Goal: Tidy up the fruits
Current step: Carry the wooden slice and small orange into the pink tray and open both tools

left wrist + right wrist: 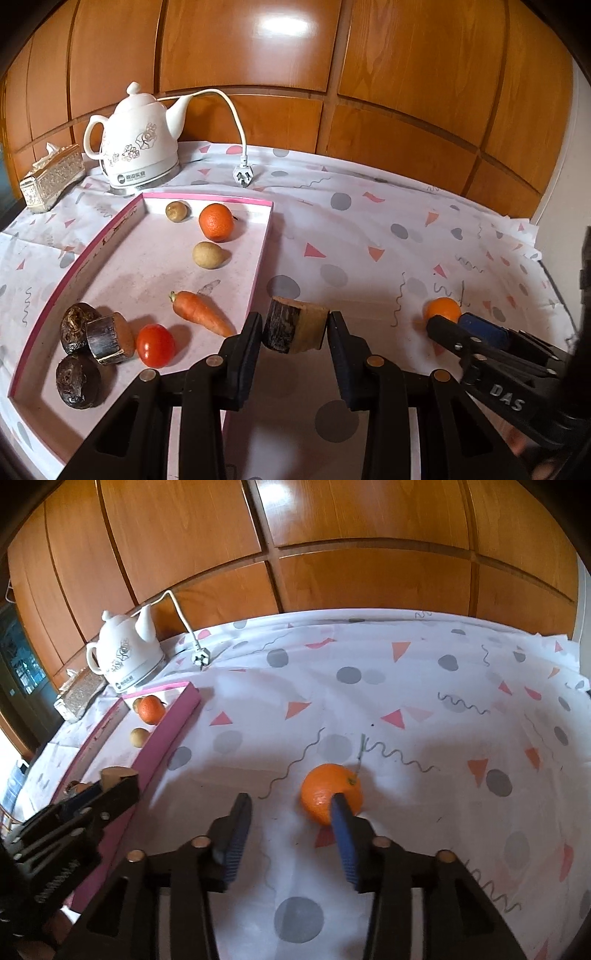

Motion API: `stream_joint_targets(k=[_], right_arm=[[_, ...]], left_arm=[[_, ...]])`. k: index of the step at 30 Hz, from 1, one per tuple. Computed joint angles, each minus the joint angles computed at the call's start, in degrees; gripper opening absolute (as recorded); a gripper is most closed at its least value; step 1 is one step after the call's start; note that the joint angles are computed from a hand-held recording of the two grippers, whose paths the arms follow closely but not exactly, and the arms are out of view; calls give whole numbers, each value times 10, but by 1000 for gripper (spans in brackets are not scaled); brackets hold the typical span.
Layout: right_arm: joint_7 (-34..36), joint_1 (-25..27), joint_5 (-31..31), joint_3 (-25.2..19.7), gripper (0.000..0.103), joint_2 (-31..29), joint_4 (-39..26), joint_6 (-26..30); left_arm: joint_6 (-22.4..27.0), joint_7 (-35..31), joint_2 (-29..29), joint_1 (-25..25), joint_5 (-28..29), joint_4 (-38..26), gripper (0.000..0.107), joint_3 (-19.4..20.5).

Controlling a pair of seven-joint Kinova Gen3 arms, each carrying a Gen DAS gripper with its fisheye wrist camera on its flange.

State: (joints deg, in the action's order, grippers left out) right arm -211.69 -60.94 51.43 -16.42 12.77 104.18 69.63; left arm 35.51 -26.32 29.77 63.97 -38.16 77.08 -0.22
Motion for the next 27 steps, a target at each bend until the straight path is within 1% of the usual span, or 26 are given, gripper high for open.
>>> stream_joint_targets(k=[2,4,5,6,7,9,12,13,14,16,19,23,27], right_arm=[[26,11,-10,-9,50,18,-25,37],[25,-4,-21,11,50,21,-32,56],[10,-12,-19,18,50,14,-23,51],[5,-8,-21,17,50,11,-18,51],[10,6,-29,9,50,12,-16,48],[13,17,-46,14,50,7,-5,32],[0,33,-47,16,50,-2,19,4],[4,42,-47,12,48,-3,23,-4],[9,42,-48,16,43,-1,22,-3],[10,45,-44,17,37,0,25,-6],[24,43,-40,15,34,4,19,6],[36,36,-22,12,34,3,7,8],[56,33,-1,12,34,7,-15,-13]], left_arm=[[-3,-2,-3,-3,2,3,37,2],[-7,-2,-6,-5,4,6,37,3],[-7,-2,-6,-4,2,7,37,2],[-7,-2,-7,-5,3,7,37,3],[-8,-5,-7,-9,8,7,37,6],[-10,-6,-7,-12,13,6,37,7],[-11,-12,-7,-17,21,4,37,10],[-11,-14,-7,-17,21,4,37,9],[-11,-16,-7,-17,22,4,37,9],[-12,-20,-8,-19,26,4,37,10],[-8,-21,-8,-19,28,0,37,8],[-1,-17,-15,-17,19,2,37,1],[7,-4,-29,-22,5,13,37,-4]])
